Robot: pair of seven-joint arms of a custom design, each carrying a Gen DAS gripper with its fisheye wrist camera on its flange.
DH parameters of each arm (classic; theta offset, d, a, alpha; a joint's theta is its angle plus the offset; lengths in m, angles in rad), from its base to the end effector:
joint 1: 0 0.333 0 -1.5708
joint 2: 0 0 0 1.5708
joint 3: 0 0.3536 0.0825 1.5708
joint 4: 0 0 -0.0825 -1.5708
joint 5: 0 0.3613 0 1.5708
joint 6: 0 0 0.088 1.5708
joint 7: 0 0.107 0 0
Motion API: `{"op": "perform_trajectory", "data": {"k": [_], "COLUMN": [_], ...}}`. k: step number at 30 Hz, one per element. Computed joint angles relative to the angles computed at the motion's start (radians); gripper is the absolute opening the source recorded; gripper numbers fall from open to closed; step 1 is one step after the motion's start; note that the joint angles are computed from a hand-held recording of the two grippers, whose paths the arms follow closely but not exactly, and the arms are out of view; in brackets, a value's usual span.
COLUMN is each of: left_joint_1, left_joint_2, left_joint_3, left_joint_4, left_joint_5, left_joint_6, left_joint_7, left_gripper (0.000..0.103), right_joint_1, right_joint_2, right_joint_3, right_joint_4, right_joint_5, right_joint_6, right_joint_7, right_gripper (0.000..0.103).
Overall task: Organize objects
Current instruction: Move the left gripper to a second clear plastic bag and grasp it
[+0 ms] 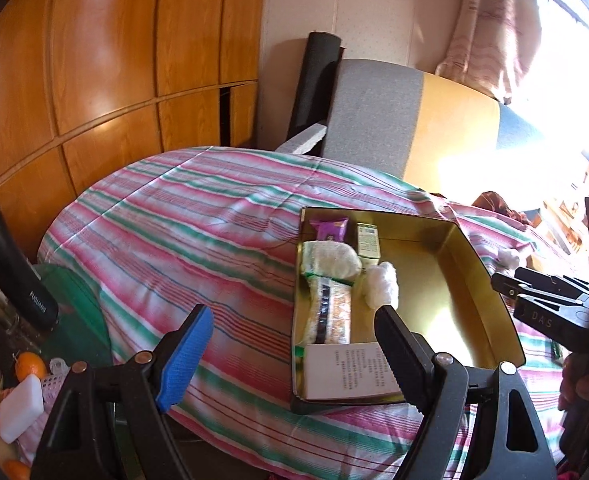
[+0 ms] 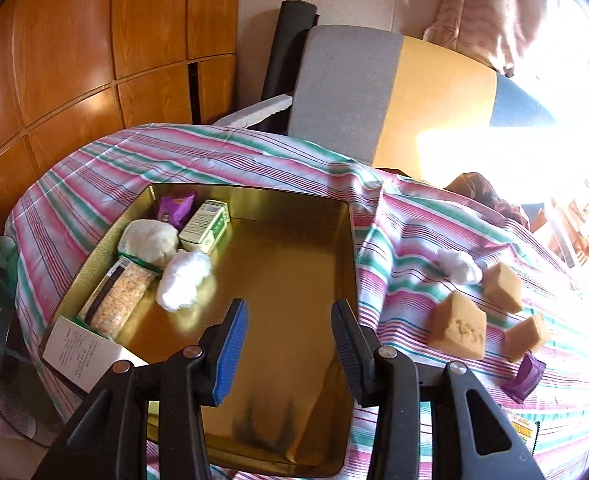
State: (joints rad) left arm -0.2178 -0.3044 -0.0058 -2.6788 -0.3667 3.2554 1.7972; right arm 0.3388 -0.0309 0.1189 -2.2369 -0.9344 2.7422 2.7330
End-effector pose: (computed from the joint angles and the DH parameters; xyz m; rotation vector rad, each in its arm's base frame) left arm 0.4142 -0.0577 0.4875 -1.6794 1.7958 -0.9146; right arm 0.4631 0.2641 0.4809 -1.8657 1.7283 -0.7502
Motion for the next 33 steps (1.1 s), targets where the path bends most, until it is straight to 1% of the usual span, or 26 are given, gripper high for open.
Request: {"op": "perform_trajectory", "data": {"k": [3, 5, 7, 12, 17, 18, 19, 20, 21, 22, 24, 26, 27, 30, 33], "left_joint_1": [-0.016, -0.020, -0.046, -0.108, -0.147, -0.149, -0.135, -0.116, -0.081, -0.060, -0.081, -0.096, -0.095, -0.107, -0.135], "left_joint_2": [0.003, 0.008, 0.014, 0.041, 0.091, 0.104, 0.118, 0.135, 0.151, 0.169, 0.206, 0.250, 0.274, 0.360, 0.463], "left_joint_3": [-0.014, -0.033, -0.035, -0.045, -0.088, -0.103, -0.132, -0.163, -0.206, -0.234, -0.239, -0.247, -0.257, -0.266, -0.262], "left_joint_4": [0.016, 0.029, 0.044, 0.097, 0.174, 0.193, 0.213, 0.235, 0.258, 0.282, 0.330, 0.388, 0.416, 0.514, 0.649], "left_joint_5": [0.011, 0.021, 0.027, 0.028, 0.020, 0.018, 0.028, 0.045, 0.081, 0.109, 0.099, 0.088, 0.115, 0.210, 0.245], "left_joint_6": [-0.007, -0.012, -0.019, -0.042, -0.076, -0.085, -0.092, -0.101, -0.118, -0.133, -0.169, -0.211, -0.223, -0.271, -0.369], "left_joint_7": [0.008, 0.016, 0.030, 0.068, 0.113, 0.120, 0.117, 0.109, 0.084, 0.060, 0.064, 0.070, 0.047, -0.029, -0.056], "left_gripper": [0.083, 0.083, 0.083, 0.083, 0.083, 0.083, 0.083, 0.083, 0.083, 0.083, 0.083, 0.083, 0.083, 0.082, 0.081], "right_joint_1": [-0.031, -0.066, -0.109, -0.233, -0.377, -0.409, -0.439, -0.466, -0.492, -0.519, -0.571, -0.576, -0.575, -0.589, -0.591], "right_joint_2": [-0.060, -0.107, -0.150, -0.238, -0.291, -0.294, -0.294, -0.296, -0.295, -0.292, -0.295, -0.294, -0.294, -0.306, -0.311], "right_joint_3": [-0.020, -0.036, -0.046, -0.077, -0.110, -0.111, -0.113, -0.121, -0.123, -0.123, -0.122, -0.145, -0.153, -0.145, -0.145], "right_joint_4": [-0.065, -0.118, -0.165, -0.264, -0.329, -0.337, -0.346, -0.358, -0.368, -0.376, -0.400, -0.417, -0.423, -0.435, -0.448], "right_joint_5": [-0.011, 0.009, 0.018, 0.045, 0.035, 0.016, -0.005, -0.021, -0.037, -0.060, -0.105, -0.068, -0.041, 0.010, 0.074], "right_joint_6": [0.008, 0.024, 0.026, 0.026, 0.047, 0.060, 0.075, 0.094, 0.113, 0.140, 0.194, 0.221, 0.231, 0.248, 0.290], "right_joint_7": [0.025, 0.023, 0.028, 0.029, 0.053, 0.068, 0.087, 0.099, 0.119, 0.147, 0.213, 0.197, 0.181, 0.155, 0.109], "right_gripper": [0.044, 0.044, 0.044, 0.044, 0.044, 0.044, 0.044, 0.044, 0.044, 0.044, 0.044, 0.044, 0.044, 0.044, 0.044]}}
